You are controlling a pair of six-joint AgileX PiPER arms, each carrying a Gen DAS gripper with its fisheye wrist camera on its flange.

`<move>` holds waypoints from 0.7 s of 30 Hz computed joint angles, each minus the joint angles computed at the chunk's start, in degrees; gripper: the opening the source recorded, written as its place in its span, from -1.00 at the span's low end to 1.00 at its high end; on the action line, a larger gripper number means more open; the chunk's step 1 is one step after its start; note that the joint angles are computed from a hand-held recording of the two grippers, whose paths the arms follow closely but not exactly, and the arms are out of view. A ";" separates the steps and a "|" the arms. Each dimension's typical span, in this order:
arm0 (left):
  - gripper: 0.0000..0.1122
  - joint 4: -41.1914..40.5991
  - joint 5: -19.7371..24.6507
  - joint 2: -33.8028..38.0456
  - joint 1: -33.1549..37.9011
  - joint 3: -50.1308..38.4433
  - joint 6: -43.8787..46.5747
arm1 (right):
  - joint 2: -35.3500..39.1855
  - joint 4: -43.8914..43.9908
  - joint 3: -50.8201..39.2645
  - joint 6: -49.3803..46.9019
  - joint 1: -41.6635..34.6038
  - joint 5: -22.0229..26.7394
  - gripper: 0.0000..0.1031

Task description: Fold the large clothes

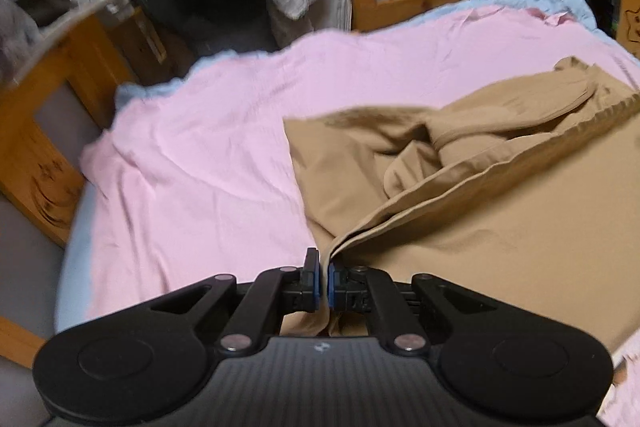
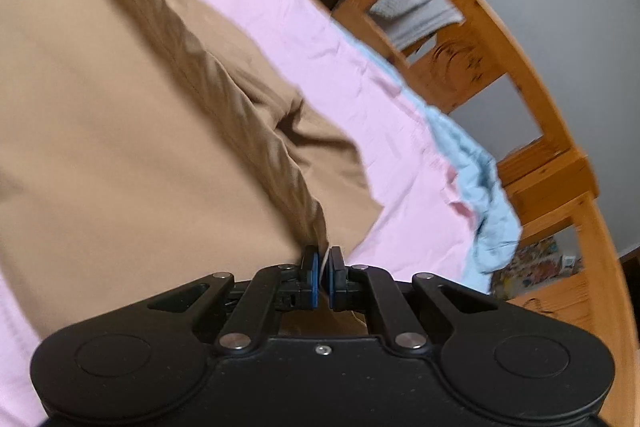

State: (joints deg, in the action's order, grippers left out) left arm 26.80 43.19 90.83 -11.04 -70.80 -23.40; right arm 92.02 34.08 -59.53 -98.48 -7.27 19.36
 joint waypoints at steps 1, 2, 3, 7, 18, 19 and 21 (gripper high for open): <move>-0.91 -0.81 -0.68 0.78 0.54 0.23 0.10 | 0.76 0.58 0.17 0.21 0.19 -0.90 -0.84; -0.89 -1.56 -1.29 1.02 1.05 0.58 -0.20 | 1.39 2.90 0.52 -0.75 -0.10 -1.54 -0.79; -0.82 -2.12 -1.70 0.82 1.64 0.92 -0.66 | 1.67 5.34 0.66 -1.71 -0.58 -1.54 -0.67; 0.12 -9.83 -0.66 -1.92 4.96 0.71 1.64 | 1.42 18.76 0.11 -7.27 -4.90 2.85 -0.16; 0.55 -5.47 -0.81 -18.29 7.19 14.27 -9.55 | -5.33 36.07 4.86 -5.21 -26.65 21.32 0.63; 0.55 -5.82 -0.88 -19.05 7.78 15.54 -10.08 | -5.55 36.47 5.71 -4.96 -28.21 21.65 0.63; 0.55 -6.69 -1.60 -20.22 8.83 18.27 -10.96 | -5.19 37.04 7.40 -4.06 -31.28 22.68 0.63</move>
State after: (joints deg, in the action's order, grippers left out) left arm 20.11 41.59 70.62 -2.21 -52.53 -34.35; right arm 86.83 71.12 -52.13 -102.54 -38.55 42.04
